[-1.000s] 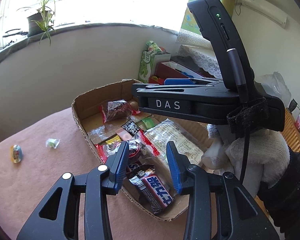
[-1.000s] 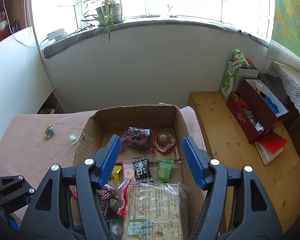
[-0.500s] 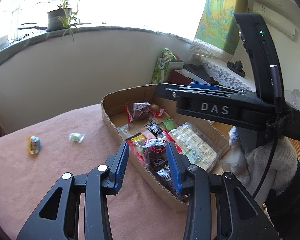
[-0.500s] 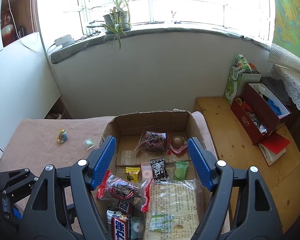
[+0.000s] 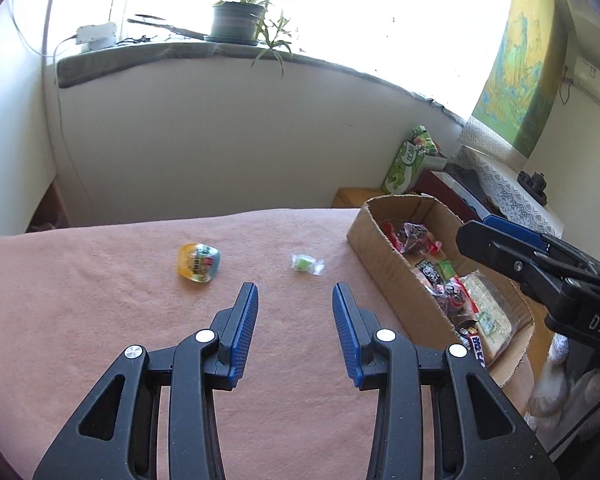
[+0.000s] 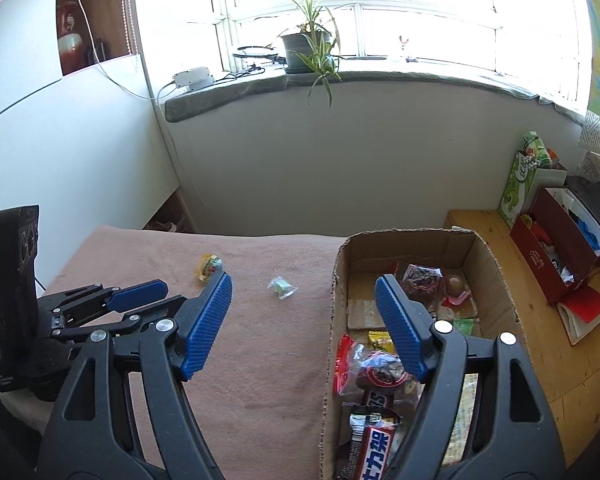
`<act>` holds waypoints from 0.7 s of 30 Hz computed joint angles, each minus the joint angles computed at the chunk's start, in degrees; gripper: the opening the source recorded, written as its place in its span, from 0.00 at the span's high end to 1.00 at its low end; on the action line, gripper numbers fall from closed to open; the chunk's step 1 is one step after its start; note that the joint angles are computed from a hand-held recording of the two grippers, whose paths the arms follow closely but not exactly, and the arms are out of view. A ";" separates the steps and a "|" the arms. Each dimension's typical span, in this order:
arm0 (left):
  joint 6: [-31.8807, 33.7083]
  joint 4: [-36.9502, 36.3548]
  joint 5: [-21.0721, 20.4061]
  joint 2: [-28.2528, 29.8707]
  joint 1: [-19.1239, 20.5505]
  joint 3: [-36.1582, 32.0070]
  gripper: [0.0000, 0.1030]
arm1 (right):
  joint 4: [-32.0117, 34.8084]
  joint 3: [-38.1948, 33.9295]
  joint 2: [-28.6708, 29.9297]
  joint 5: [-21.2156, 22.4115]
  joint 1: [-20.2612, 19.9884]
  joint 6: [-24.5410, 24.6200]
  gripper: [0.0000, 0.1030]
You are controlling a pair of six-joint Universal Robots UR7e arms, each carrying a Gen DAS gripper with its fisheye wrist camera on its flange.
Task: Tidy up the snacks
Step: 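Move both open grippers back to the remaining candies on the table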
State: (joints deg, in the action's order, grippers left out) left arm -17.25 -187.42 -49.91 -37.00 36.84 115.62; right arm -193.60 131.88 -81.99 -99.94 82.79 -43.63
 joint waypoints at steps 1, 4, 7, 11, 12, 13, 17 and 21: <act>0.15 -0.09 0.60 -0.26 0.23 0.28 0.64 | -0.52 0.34 0.66 -0.16 0.41 0.23 0.25; 0.39 -0.37 1.74 -0.98 1.03 1.13 0.64 | -1.76 1.13 3.04 -0.73 1.27 1.75 0.25; 1.19 -0.12 2.59 -1.50 2.35 1.33 0.64 | -5.84 1.63 7.33 -2.60 1.85 2.17 0.25; 2.33 0.95 2.67 -1.83 4.27 0.94 0.64 | -7.30 0.27 12.23 -4.21 1.31 4.29 0.25; 2.63 1.65 2.63 -1.78 4.79 0.60 0.59 | -7.46 -0.25 13.20 -4.40 1.10 4.97 0.25; 3.40 2.27 2.63 -1.59 5.39 0.07 0.56 | -7.39 -0.79 13.97 -4.31 0.83 5.65 0.25; 6.91 3.13 2.28 -0.86 7.08 -1.54 0.54 | -6.48 -3.98 17.50 -6.97 0.75 7.33 0.26; 9.36 4.31 0.75 0.21 8.90 -4.05 0.54 | -7.53 -7.15 21.11 -9.77 1.11 8.07 0.28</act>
